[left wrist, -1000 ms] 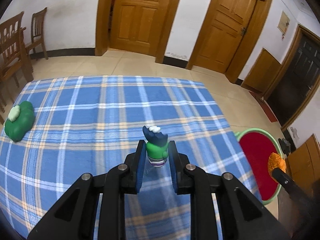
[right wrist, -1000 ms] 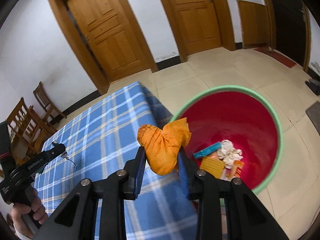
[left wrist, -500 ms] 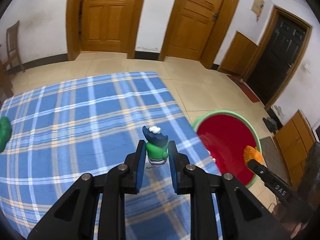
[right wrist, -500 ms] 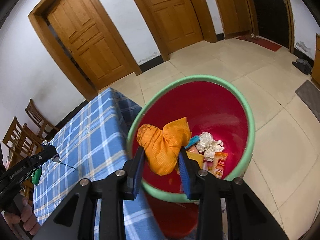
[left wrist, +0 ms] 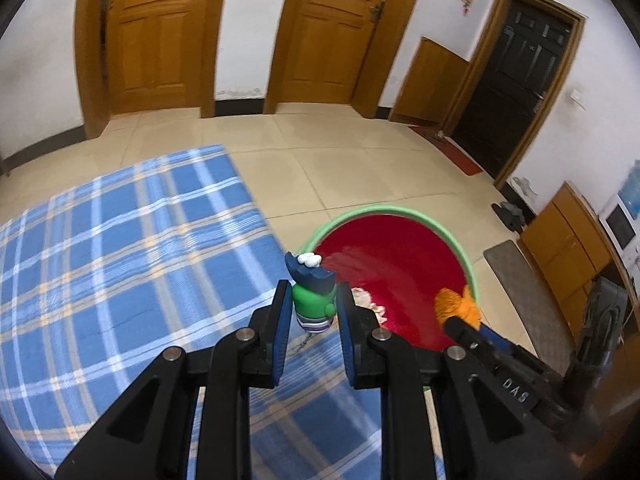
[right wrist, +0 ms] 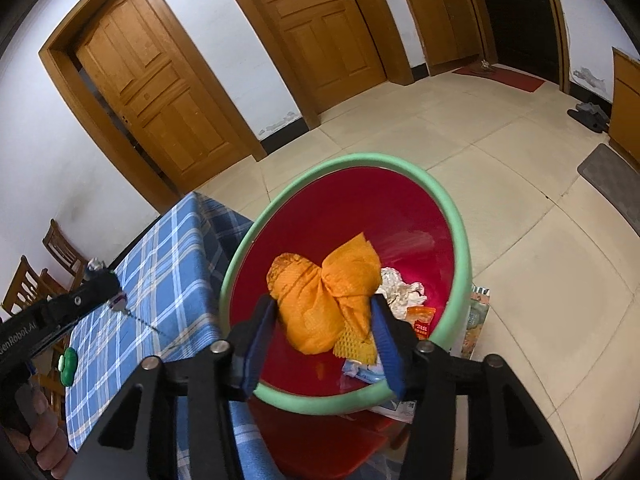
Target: Collect trash
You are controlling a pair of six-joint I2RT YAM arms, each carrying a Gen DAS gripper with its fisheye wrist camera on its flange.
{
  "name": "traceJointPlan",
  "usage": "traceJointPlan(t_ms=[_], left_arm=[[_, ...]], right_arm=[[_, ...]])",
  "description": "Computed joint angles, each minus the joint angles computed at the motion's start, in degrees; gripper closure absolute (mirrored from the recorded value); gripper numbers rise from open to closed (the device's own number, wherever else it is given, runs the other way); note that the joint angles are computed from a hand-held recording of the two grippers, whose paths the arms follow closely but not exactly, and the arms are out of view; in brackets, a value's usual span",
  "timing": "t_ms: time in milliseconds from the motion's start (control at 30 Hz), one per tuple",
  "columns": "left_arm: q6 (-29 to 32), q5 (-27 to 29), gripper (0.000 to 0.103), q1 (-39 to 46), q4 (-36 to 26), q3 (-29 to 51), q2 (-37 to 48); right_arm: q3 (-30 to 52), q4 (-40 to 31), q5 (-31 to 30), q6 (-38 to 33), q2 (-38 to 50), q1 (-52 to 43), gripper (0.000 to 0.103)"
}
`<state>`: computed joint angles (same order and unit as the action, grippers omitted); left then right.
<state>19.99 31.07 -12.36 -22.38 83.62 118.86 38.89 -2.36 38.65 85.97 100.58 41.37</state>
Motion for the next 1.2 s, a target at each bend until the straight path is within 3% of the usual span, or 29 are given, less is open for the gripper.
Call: traceJointPlan(t_ms=[467,800,967,1200], left_arm=[[0.19,0.29,0.081,-5.88,0.36,2.41,3.43],[-0.52,-0.82,0.059,-5.31,0.72,1.46,2.01],[-1.11,-2.21,0.049,-3.69,1.5,-1.31,-0.12],[-1.05,-3.93,0.034,0.39,1.75,-4.99,-3.73]], right_arm=[[-2.74,-0.9,1.58,2.84,-2.55,0.64,0.038],[-1.82,-3.38,2.36,3.07,-3.44,1.53,0.033],[0.32,-5.78,2.44,2.56,-3.8,2.79,0.011],[5.61,-11.65,3.0,2.58,-3.63,5.57,0.002]])
